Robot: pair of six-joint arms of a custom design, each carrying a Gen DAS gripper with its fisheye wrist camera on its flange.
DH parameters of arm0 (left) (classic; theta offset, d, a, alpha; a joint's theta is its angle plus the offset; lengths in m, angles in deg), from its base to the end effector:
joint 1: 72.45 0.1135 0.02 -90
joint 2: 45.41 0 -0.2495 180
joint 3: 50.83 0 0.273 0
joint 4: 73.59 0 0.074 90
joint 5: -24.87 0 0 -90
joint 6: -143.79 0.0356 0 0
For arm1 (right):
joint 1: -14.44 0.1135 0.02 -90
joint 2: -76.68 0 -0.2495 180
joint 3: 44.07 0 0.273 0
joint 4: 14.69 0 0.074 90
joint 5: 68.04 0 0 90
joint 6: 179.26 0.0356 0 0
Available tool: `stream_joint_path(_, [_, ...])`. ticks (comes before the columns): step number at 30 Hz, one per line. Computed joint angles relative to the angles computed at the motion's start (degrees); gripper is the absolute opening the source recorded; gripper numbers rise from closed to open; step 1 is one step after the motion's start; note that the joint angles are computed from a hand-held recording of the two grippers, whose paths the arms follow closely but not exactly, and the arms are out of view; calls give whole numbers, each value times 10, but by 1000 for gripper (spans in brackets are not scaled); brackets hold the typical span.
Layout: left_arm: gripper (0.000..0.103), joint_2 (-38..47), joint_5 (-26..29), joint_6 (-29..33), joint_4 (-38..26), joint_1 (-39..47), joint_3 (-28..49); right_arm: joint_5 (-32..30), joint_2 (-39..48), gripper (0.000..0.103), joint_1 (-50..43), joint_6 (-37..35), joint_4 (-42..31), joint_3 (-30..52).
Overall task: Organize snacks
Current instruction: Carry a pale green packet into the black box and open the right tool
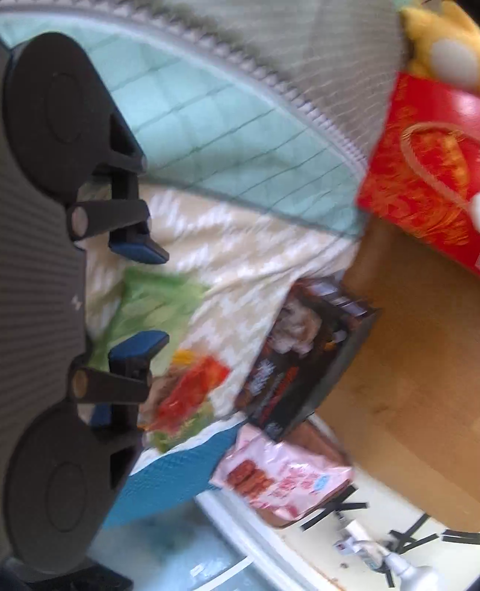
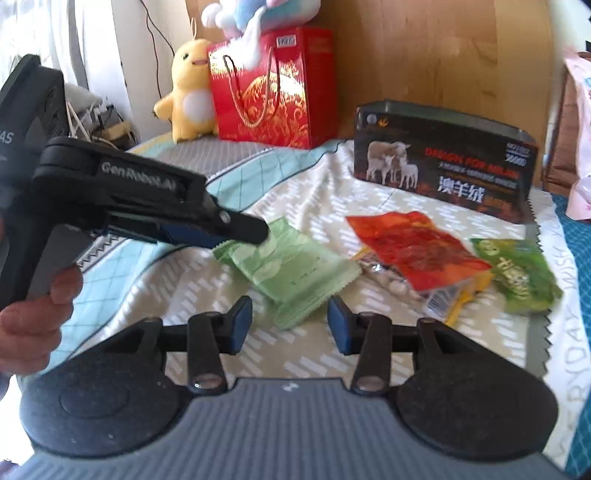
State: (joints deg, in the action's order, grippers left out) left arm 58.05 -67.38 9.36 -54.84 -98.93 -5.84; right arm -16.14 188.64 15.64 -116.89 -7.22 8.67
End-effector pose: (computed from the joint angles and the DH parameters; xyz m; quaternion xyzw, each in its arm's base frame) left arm 0.2737 -0.1348 0.0534 -0.1494 0.8927 -0.2319 0.3563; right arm 0.3156 0.0286 0.0302 -0.3259 0.8383 0.2294 0.3720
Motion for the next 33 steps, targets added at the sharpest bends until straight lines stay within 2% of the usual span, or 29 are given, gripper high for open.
stream_joint_path(1, [33,-1,-9,5,-9,-10,3,-1,1,43,-1,-3,3,-1])
stream_joint_path(2, [32,-4,-19,10,-20,-19,7,-2,-2,25,-3,-6,-2,0])
stream_joint_path(3, [31,-6,-14,12,-24,-20,8,-12,-6,21,-8,-13,-19,4])
stream_joint_path(8, [30,-57,-9,21,-45,-20,10,-43,-42,21,-27,22,3,-9])
stream_joint_path(13, [30,-60,-25,74,-94,-18,85,-50,-44,21,-32,60,43,24])
stream_joint_path(21, [31,71,-2,127,-153,33,300,-11,76,21,-14,122,68,204])
stream_joint_path(27, [32,190,13,134,-196,64,452,20,179,22,2,136,27,354])
stream_joint_path(30, [37,229,-3,133,-209,68,494,40,199,28,6,142,48,368])
stream_joint_path(32, [42,237,-17,136,-211,65,501,32,200,41,0,160,66,362])
stream_joint_path(33, [43,235,-24,135,-207,64,496,28,195,43,-4,166,74,353])
